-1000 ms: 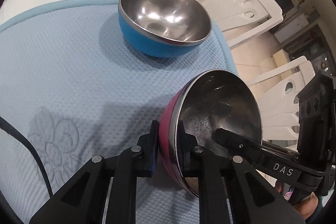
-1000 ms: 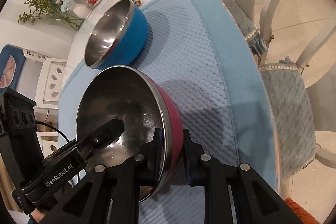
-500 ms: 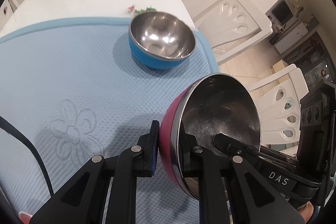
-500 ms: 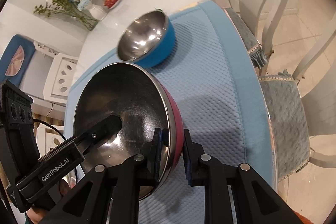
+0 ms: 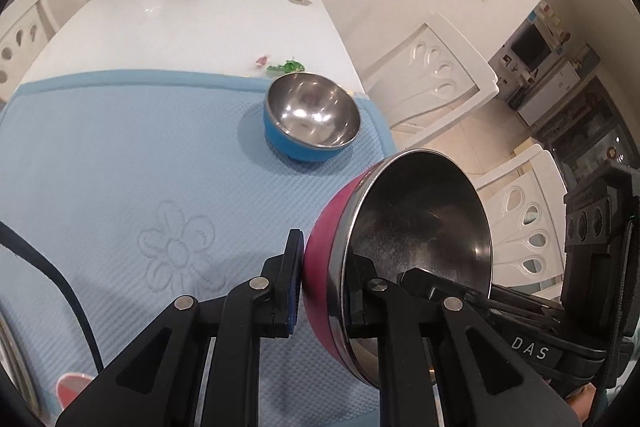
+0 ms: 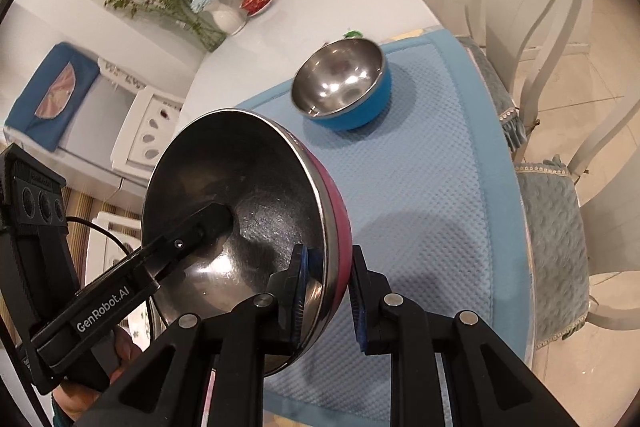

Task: Organize plates and bowls
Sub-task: 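Lift and carry the magenta steel bowl with both tools to the stack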

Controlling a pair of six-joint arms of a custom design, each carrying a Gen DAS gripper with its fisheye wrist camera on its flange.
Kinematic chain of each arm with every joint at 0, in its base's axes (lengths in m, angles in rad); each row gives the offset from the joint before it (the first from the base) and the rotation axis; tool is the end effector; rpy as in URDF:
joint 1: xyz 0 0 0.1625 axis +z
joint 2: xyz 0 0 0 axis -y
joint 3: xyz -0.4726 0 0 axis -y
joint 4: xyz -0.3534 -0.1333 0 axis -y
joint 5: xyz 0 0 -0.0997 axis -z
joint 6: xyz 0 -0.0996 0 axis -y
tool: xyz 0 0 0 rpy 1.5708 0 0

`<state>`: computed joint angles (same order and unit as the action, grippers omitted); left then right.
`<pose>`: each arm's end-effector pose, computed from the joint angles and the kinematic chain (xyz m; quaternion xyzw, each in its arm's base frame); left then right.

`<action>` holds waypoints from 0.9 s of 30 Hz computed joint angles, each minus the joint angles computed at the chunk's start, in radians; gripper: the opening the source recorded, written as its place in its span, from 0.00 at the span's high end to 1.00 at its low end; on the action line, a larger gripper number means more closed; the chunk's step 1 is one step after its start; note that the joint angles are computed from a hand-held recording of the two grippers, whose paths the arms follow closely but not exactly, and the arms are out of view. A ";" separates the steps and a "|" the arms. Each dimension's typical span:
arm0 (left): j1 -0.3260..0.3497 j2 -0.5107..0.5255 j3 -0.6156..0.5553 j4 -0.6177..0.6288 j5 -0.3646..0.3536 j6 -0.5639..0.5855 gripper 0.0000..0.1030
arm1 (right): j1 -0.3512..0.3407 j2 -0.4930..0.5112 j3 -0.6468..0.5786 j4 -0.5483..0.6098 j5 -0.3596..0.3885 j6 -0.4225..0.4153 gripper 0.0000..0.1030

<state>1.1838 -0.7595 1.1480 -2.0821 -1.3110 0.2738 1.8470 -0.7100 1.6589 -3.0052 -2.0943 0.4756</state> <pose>-0.1474 -0.7828 0.2707 0.3136 0.9388 -0.0681 0.1256 0.2693 -0.6437 0.1536 -0.1552 -0.9268 0.3082 0.1484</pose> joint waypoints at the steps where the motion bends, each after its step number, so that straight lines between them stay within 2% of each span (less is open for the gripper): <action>1: 0.002 -0.006 0.007 -0.003 0.000 -0.003 0.88 | 0.002 0.001 0.001 0.003 0.002 -0.002 0.82; 8: 0.014 -0.055 0.055 -0.043 0.044 0.004 0.86 | 0.023 0.030 -0.041 0.097 0.050 -0.021 0.81; 16: 0.062 -0.115 0.062 -0.009 0.075 -0.048 0.86 | 0.050 0.104 -0.149 0.236 0.136 -0.051 0.80; 20: 0.097 -0.139 0.078 -0.016 0.103 -0.039 0.82 | 0.063 0.158 -0.232 0.336 0.184 -0.071 0.74; 27: 0.138 -0.178 0.079 0.018 0.122 -0.068 0.79 | 0.092 0.225 -0.331 0.435 0.211 -0.140 0.70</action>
